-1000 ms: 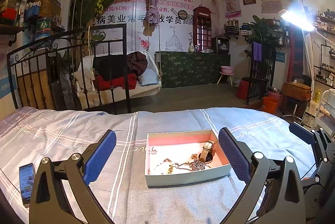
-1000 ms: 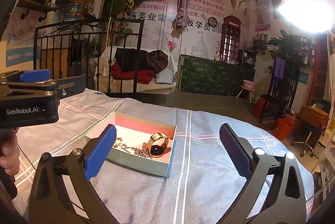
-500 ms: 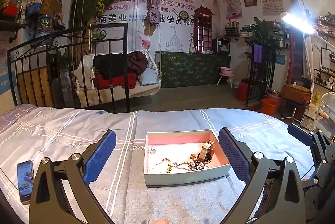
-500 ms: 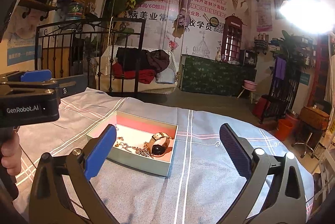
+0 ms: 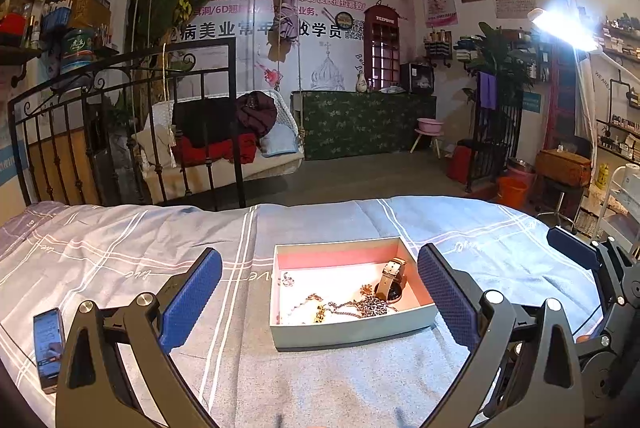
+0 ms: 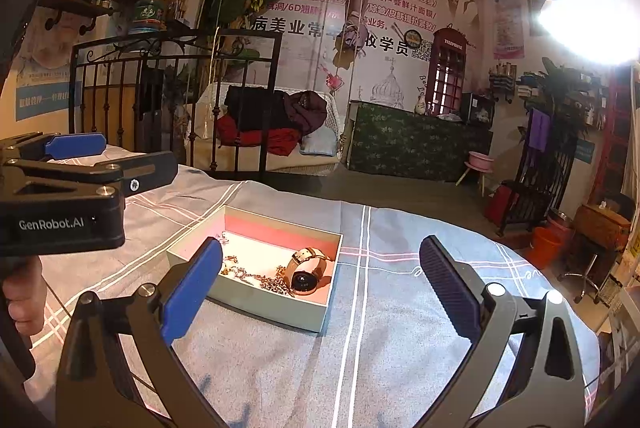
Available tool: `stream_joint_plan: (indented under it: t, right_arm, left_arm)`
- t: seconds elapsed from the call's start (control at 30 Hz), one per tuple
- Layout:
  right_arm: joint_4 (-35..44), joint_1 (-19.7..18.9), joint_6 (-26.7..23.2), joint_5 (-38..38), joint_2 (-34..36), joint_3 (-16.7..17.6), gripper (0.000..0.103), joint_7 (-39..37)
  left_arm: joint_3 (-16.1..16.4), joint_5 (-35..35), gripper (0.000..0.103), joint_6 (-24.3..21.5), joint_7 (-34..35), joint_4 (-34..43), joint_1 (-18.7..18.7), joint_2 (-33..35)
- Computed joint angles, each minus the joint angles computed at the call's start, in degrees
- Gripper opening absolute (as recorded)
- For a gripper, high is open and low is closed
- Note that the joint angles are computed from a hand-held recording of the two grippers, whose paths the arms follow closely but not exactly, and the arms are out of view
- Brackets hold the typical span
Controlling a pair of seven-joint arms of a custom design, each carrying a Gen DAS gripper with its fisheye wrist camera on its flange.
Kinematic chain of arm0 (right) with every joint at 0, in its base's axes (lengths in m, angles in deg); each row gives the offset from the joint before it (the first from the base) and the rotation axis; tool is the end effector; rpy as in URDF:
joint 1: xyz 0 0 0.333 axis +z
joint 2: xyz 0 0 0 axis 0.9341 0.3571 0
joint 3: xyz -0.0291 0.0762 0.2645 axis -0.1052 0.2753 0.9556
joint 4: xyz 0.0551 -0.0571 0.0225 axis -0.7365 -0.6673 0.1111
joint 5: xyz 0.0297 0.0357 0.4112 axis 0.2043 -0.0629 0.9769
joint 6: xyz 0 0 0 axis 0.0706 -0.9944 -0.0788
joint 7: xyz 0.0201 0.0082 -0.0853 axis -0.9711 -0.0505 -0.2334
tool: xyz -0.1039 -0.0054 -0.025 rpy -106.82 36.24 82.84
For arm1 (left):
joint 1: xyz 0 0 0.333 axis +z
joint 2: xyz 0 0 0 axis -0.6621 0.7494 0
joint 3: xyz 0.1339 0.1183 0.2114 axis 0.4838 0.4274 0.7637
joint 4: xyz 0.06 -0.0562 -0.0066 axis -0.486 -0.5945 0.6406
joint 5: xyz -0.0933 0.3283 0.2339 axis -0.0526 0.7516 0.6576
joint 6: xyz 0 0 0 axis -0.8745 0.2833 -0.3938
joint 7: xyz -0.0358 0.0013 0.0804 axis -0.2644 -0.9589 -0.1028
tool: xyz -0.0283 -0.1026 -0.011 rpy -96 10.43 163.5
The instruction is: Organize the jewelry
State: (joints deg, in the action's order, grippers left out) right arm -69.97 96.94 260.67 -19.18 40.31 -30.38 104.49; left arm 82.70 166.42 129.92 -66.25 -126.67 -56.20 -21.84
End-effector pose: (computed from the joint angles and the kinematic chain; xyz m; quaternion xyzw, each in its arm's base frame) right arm 0.6691 0.1884 0.4748 -0.6396 0.4745 -0.4130 0.4418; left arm 0.6569 -0.2417 0.5001 -0.5544 0.6041 -0.4136 0.3958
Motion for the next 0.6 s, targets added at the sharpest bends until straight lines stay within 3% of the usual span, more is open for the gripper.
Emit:
stream_joint_plan:
  t: [0.27, 0.6]
  right_arm:
    - [-0.3, -0.9, -0.6, -1.1, -0.3, 0.8, 0.097, 0.4]
    - [-1.0, -0.9, -0.7, -2.0, -0.6, 0.6, 0.097, 1.1]
  left_arm:
    - [-0.4, -3.9, 0.097, -1.4, 4.8, 0.1, -0.2, 0.3]
    - [-0.2, -4.1, 0.097, -3.5, 4.9, 0.4, -0.7, 0.1]
